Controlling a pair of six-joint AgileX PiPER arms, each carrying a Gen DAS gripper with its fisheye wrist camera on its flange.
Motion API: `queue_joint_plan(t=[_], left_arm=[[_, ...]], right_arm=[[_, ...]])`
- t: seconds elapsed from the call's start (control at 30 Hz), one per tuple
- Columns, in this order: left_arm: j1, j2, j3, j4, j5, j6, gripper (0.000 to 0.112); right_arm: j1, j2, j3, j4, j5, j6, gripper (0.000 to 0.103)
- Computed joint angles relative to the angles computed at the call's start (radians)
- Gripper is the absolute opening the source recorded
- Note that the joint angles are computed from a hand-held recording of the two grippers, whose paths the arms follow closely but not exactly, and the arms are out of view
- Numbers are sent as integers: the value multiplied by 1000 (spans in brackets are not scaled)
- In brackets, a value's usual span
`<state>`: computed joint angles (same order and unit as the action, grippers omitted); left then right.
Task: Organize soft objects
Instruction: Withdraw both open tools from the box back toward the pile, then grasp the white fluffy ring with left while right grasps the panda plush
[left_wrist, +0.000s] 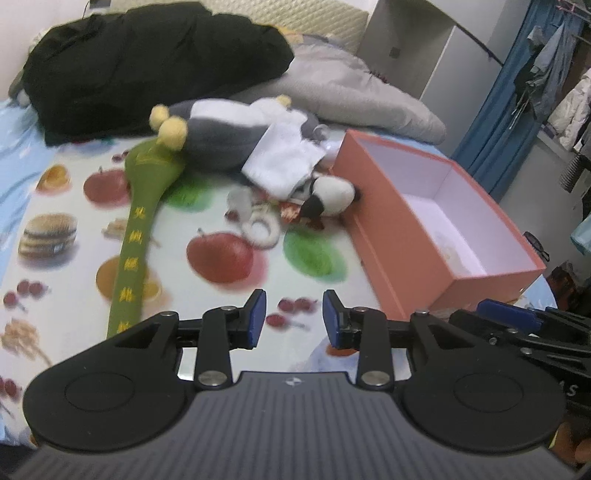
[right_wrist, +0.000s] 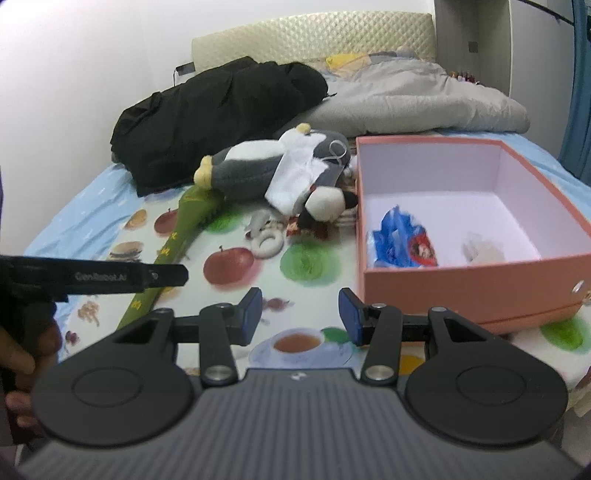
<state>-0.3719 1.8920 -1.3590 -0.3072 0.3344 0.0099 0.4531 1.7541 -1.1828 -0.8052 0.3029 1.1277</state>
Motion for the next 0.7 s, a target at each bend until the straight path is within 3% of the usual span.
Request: queue_joint_plan(t=[0.33,0.4,0.47,0.7], left_arm=[[68,156,-128,-58,-3,30,46],[84,204,-188,-74,10,38,46],[101,258,-253,-109,26,56,46],[137,460,-515,-142,116,44,46]], right_arm=[[-2,162,-178,112,24,-64,49],[-7,207,-234,162,29,-91,53],[-13,252,-294,205,33,-105,69],[-31,418,-533,274,67,-96,69]])
